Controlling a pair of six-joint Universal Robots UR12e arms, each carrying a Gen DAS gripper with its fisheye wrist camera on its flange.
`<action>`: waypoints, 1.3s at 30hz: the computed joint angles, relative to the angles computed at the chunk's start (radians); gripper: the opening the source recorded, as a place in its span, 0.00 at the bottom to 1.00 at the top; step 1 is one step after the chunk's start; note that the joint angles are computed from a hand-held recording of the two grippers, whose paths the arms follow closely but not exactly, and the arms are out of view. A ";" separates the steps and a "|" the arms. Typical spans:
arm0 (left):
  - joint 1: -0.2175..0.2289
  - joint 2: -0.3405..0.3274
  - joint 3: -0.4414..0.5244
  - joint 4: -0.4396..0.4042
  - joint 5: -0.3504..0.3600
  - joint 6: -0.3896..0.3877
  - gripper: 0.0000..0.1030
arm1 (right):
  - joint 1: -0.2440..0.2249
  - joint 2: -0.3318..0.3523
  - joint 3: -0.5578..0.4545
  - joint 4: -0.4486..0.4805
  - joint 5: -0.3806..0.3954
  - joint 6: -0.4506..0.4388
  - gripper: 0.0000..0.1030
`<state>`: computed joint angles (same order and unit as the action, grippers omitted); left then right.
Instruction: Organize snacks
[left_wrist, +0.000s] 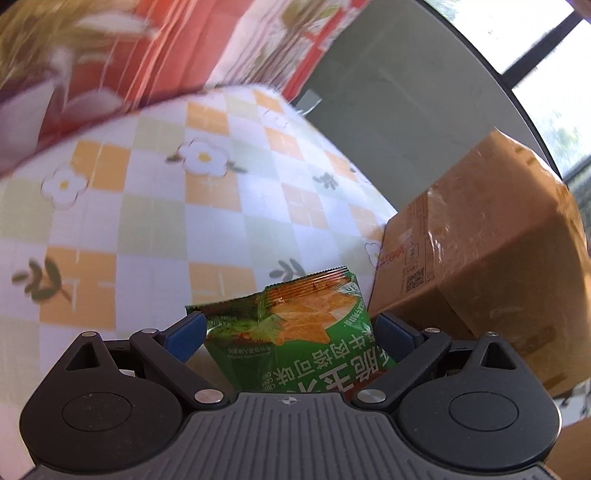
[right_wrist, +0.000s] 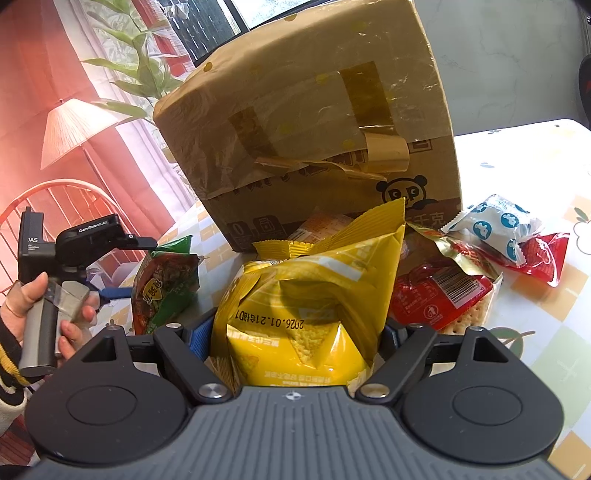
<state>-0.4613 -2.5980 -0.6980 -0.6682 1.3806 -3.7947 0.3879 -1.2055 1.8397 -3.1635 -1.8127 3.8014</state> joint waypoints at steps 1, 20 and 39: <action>0.003 0.001 -0.003 -0.003 -0.019 -0.037 0.96 | 0.000 0.000 0.000 0.000 0.001 -0.001 0.81; -0.034 -0.031 0.065 0.034 0.050 0.521 0.96 | 0.002 -0.003 0.001 -0.001 -0.006 0.004 0.81; -0.037 -0.046 0.046 0.008 -0.026 0.865 1.00 | -0.002 -0.002 0.000 0.004 0.004 0.010 0.81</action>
<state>-0.4982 -2.6445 -0.6520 -0.6605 1.3546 -2.9295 0.3856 -1.2076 1.8398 -3.1590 -1.8083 3.8110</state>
